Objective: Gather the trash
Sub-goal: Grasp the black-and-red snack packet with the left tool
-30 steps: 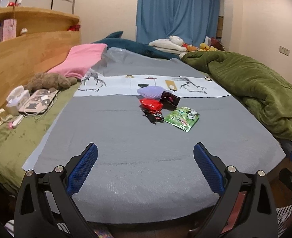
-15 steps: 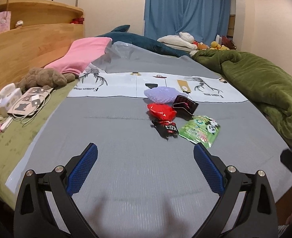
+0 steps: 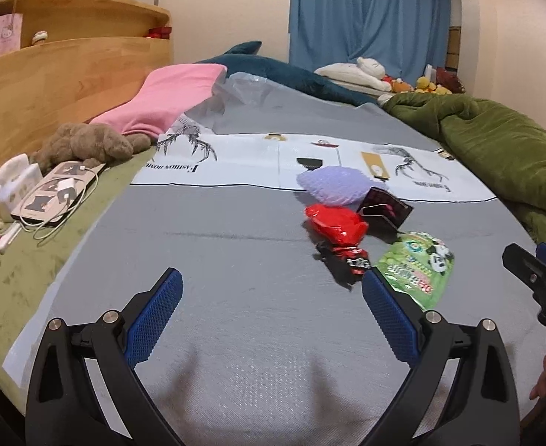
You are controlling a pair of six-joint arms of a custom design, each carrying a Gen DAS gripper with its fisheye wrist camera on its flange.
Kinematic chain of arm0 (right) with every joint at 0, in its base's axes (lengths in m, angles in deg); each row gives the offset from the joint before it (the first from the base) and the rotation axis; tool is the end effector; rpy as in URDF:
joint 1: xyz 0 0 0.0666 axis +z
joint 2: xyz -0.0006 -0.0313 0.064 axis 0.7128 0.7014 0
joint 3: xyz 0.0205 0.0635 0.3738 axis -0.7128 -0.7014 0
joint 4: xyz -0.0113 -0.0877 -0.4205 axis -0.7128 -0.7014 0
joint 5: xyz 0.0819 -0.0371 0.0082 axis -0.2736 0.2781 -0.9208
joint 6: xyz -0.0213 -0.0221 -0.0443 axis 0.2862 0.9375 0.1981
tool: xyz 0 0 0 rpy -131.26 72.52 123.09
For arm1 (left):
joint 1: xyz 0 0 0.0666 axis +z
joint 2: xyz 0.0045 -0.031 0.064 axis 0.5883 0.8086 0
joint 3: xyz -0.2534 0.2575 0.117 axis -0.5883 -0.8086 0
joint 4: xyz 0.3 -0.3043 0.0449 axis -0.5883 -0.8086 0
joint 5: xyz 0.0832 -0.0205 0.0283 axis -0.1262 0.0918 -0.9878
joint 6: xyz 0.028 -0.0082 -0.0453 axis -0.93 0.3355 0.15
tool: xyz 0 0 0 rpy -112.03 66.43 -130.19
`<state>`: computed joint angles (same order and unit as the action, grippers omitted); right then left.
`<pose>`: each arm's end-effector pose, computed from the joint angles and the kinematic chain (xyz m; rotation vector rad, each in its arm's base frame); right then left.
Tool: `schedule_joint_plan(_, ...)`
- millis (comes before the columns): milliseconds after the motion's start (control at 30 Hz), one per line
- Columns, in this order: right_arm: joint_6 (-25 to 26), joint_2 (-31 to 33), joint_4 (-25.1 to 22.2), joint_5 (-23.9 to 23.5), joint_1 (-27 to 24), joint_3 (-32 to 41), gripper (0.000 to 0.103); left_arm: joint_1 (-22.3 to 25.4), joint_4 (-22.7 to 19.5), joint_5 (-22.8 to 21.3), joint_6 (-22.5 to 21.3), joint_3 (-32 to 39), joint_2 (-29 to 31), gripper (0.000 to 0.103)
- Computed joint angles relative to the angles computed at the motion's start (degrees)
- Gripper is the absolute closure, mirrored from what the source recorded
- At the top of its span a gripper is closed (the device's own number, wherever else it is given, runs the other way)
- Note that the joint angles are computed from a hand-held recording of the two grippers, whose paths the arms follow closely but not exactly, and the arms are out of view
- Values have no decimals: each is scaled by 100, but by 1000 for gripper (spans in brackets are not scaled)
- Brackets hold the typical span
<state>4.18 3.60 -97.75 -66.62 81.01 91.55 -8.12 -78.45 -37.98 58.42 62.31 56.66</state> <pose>0.4278 0.3105 0.4858 -0.6906 2.0711 0.5170 0.2725 -0.2251 0.4849 -0.8113 2.0612 0.3599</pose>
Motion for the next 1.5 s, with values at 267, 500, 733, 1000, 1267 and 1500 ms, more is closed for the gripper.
schedule_joint_plan(267, 37, 433, -29, 103, 51, 321, 5, 219, 271, 87, -305, -66, -1, 9)
schedule_joint_plan(500, 134, 604, -39, 157, 17, 421, 5, 293, 339, 117, -389, -90, 39, 9)
schedule_joint_plan(733, 156, 788, -50, 168, -24, 509, 5, 429, 488, 219, -495, -133, 66, 9)
schedule_joint_plan(1000, 225, 916, -5, 247, -70, 573, 5, 562, 966, 299, -852, -160, 147, 9)
schedule_joint_plan(1267, 88, 1215, -76, 129, -121, 841, 5, 712, 1756, 430, -1564, -91, 403, 9)
schedule_joint_plan(1500, 74, 1427, -184, 150, -144, 942, 5, 936, 2460, 760, -2253, -102, 651, 9)
